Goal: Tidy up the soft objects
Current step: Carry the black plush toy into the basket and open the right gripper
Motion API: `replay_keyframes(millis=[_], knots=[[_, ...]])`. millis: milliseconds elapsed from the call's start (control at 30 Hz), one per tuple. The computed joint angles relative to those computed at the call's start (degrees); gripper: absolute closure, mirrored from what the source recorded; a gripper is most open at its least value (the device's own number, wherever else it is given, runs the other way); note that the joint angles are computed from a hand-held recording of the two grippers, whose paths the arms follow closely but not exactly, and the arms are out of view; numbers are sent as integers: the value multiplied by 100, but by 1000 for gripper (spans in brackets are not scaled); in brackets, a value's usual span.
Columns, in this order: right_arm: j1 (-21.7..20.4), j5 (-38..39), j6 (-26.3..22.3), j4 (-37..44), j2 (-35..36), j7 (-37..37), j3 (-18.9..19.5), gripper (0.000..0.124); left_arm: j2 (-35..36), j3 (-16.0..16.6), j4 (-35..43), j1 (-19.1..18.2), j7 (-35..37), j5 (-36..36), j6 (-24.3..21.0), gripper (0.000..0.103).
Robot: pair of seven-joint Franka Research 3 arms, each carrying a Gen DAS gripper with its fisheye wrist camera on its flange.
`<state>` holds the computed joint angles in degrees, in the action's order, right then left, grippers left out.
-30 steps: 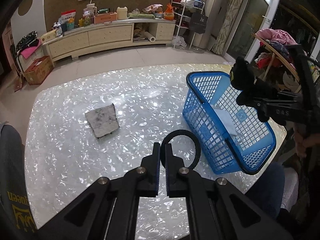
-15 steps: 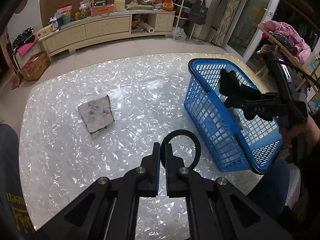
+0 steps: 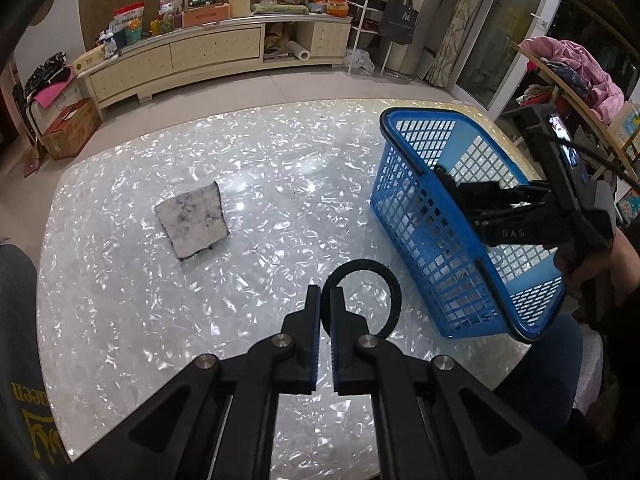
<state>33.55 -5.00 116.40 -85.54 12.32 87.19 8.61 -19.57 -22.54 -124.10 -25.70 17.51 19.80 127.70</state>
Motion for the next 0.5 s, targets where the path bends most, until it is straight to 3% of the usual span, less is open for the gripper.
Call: replay_keyframes(millis=[33, 200, 500], knots=[[6, -12, 38, -61, -54, -2, 4, 37, -16, -7, 16, 0, -7, 10, -23, 100], [109, -397, 161, -305, -394, 106, 65, 21, -52, -95, 178, -1, -69, 137, -188, 100], [-207, -72, 764, -1273, -1293, 99, 139, 21, 136, -242, 661, -76, -64, 404, -384, 100]])
